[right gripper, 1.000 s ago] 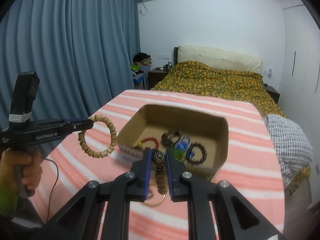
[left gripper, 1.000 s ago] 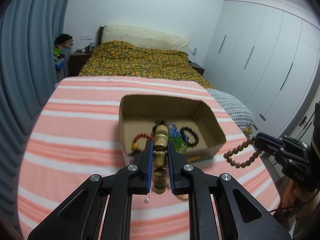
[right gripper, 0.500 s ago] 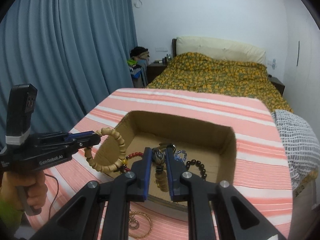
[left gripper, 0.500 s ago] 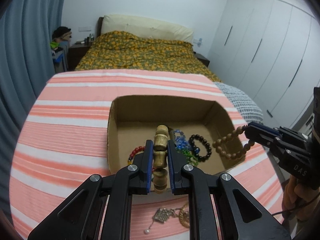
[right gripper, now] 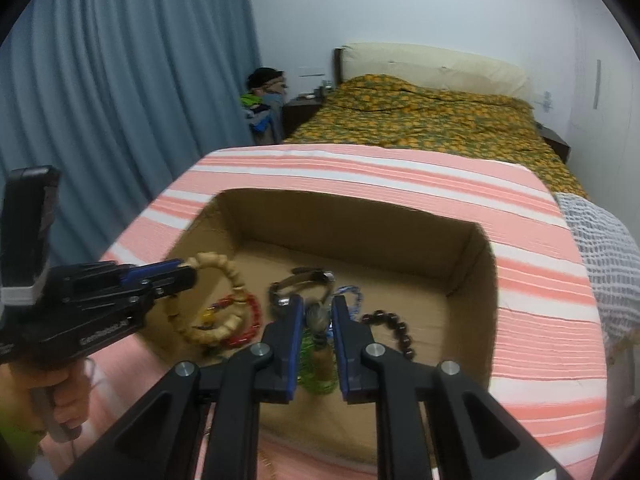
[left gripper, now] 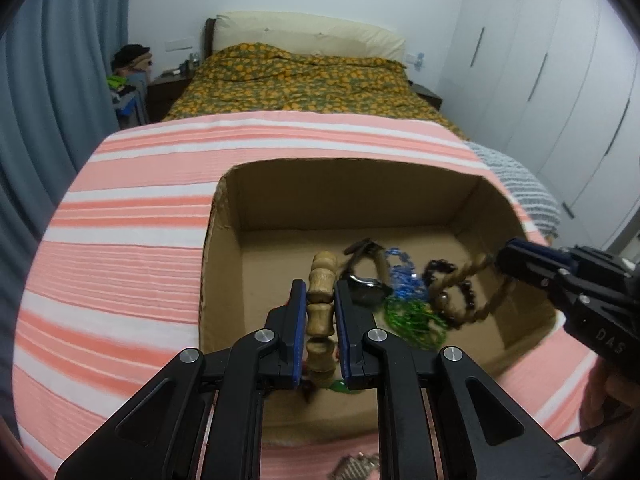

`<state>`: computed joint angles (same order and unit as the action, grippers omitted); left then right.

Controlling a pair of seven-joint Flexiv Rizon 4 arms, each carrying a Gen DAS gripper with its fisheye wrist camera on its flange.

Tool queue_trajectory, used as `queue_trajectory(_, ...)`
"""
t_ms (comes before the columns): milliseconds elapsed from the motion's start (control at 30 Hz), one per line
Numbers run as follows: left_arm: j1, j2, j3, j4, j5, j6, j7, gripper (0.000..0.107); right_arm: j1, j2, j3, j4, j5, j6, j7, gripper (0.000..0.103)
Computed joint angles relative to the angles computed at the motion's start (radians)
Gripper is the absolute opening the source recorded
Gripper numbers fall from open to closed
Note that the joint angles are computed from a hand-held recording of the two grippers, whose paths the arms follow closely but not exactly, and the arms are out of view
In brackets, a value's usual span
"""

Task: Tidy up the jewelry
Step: 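Carry the wooden and brown bracelets into the box and open both tools, then move both tools back from the box over the pendant and bangle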

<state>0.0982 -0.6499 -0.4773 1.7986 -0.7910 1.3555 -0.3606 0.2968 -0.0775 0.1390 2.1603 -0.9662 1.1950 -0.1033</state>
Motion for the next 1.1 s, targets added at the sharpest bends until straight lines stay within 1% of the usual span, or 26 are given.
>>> queue_trajectory(33, -0.015, -0.007, 0.019, -0.011, 0.011, 0.001, -0.018, 0.035, 0.002, -0.001, 0.001, -0.003, 0.009, -0.023, -0.002, 0.064)
queue_trajectory(67, -0.031, -0.012, 0.038, -0.021, 0.024, 0.005, -0.04, 0.066, 0.003, -0.006, 0.0, -0.007, 0.009, -0.037, 0.001, 0.074)
queue_trajectory(100, -0.025, -0.019, 0.027, -0.02, 0.033, 0.037, -0.056, 0.088, 0.004, 0.003, -0.007, 0.0, -0.038, -0.052, 0.046, 0.077)
queue_trajectory(133, -0.002, -0.021, -0.018, -0.003, 0.0, 0.096, -0.024, 0.092, 0.001, 0.011, -0.008, 0.005, -0.066, -0.061, 0.073, 0.077)
queue_trajectory(200, 0.059, -0.021, -0.098, 0.026, -0.006, 0.145, 0.003, 0.093, -0.006, 0.023, -0.002, 0.011, -0.065, -0.076, 0.08, 0.077)
queue_trajectory(300, 0.116, -0.012, -0.148, 0.054, 0.012, 0.152, -0.007, 0.094, -0.014, 0.045, 0.011, 0.026, -0.058, -0.093, 0.097, 0.077)
queue_trajectory(367, 0.189, -0.001, -0.221, 0.101, 0.015, 0.179, 0.011, 0.094, -0.017, 0.063, 0.023, 0.04, -0.038, -0.103, 0.091, 0.077)
queue_trajectory(400, 0.211, 0.001, -0.243, 0.114, 0.023, 0.188, 0.012, 0.095, -0.016, 0.075, 0.031, 0.048, -0.027, -0.114, 0.085, 0.077)
queue_trajectory(433, 0.246, 0.004, -0.279, 0.138, 0.03, 0.207, 0.02, 0.095, -0.013, 0.086, 0.041, 0.056, -0.014, -0.129, 0.076, 0.077)
queue_trajectory(467, 0.299, 0.006, -0.334, 0.176, 0.036, 0.238, 0.034, 0.096, -0.009, 0.099, 0.052, 0.065, 0.001, -0.145, 0.064, 0.077)
queue_trajectory(533, 0.384, 0.005, -0.415, 0.237, 0.06, 0.283, 0.042, 0.097, 0.004, 0.132, 0.079, 0.086, 0.032, -0.187, 0.05, 0.077)
queue_trajectory(600, 0.488, 0.004, -0.498, 0.314, 0.096, 0.313, 0.047, 0.098, 0.018, 0.156, 0.103, 0.103, 0.061, -0.222, 0.044, 0.077)
queue_trajectory(700, 0.609, 0.001, -0.573, 0.418, 0.161, 0.35, 0.043, 0.098, 0.057, 0.21, 0.158, 0.144, 0.122, -0.294, 0.049, 0.077)
queue_trajectory(767, 0.686, -0.011, -0.607, 0.483, 0.208, 0.361, 0.042, 0.099, 0.083, 0.233, 0.19, 0.172, 0.148, -0.327, 0.076, 0.077)
queue_trajectory(833, 0.72, -0.019, -0.606, 0.523, 0.244, 0.352, 0.037, 0.099, 0.109, 0.247, 0.214, 0.199, 0.175, -0.341, 0.108, 0.077)
queue_trajectory(867, 0.723, -0.014, -0.591, 0.537, 0.257, 0.341, 0.032, 0.099, 0.121, 0.249, 0.224, 0.209, 0.184, -0.345, 0.124, 0.077)
queue_trajectory(933, 0.713, -0.014, -0.55, 0.561, 0.28, 0.327, 0.024, 0.099, 0.153, 0.236, 0.246, 0.224, 0.208, -0.377, 0.159, 0.077)
queue_trajectory(1033, 0.684, -0.033, -0.51, 0.578, 0.322, 0.364, 0.002, 0.099, 0.184, 0.219, 0.251, 0.255, 0.211, -0.359, 0.226, 0.077)
queue_trajectory(1100, 0.654, -0.044, -0.468, 0.581, 0.348, 0.391, -0.009, 0.099, 0.202, 0.2, 0.248, 0.258, 0.224, -0.361, 0.253, 0.077)
